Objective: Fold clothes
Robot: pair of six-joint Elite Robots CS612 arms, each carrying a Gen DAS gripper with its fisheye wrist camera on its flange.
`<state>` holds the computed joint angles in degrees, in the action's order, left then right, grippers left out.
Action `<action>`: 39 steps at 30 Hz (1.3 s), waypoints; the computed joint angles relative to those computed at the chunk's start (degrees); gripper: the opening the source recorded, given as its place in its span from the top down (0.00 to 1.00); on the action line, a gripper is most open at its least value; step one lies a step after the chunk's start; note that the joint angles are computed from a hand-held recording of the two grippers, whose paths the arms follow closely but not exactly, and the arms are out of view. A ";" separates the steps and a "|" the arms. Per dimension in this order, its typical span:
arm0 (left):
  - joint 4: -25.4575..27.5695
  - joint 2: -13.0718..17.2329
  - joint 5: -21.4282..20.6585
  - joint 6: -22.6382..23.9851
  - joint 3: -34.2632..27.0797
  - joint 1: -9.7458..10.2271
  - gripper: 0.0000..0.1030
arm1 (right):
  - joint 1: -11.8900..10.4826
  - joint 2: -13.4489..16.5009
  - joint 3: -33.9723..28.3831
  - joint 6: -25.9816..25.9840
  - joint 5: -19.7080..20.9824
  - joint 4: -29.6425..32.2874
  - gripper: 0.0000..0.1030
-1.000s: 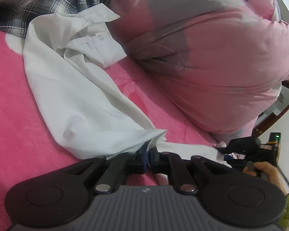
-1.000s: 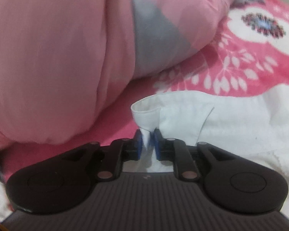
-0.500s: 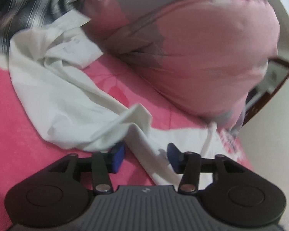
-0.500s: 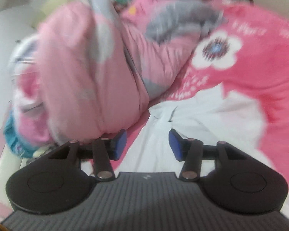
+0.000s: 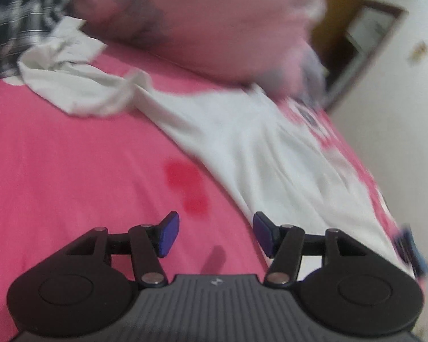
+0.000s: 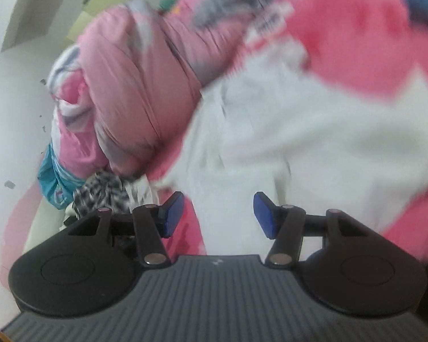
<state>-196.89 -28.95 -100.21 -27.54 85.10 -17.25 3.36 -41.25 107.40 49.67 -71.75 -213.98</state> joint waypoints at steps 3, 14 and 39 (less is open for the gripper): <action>-0.23 -2.21 -7.21 4.35 4.84 -0.31 0.42 | 1.51 1.41 0.45 -1.59 -1.66 1.40 0.48; -3.61 -3.34 -17.64 8.06 11.75 -3.29 0.64 | 3.95 2.54 4.47 -7.41 -3.94 -1.70 0.48; -1.65 -6.95 -15.08 9.08 15.57 -2.53 0.99 | 5.96 3.32 3.15 -0.22 -3.21 -0.66 1.00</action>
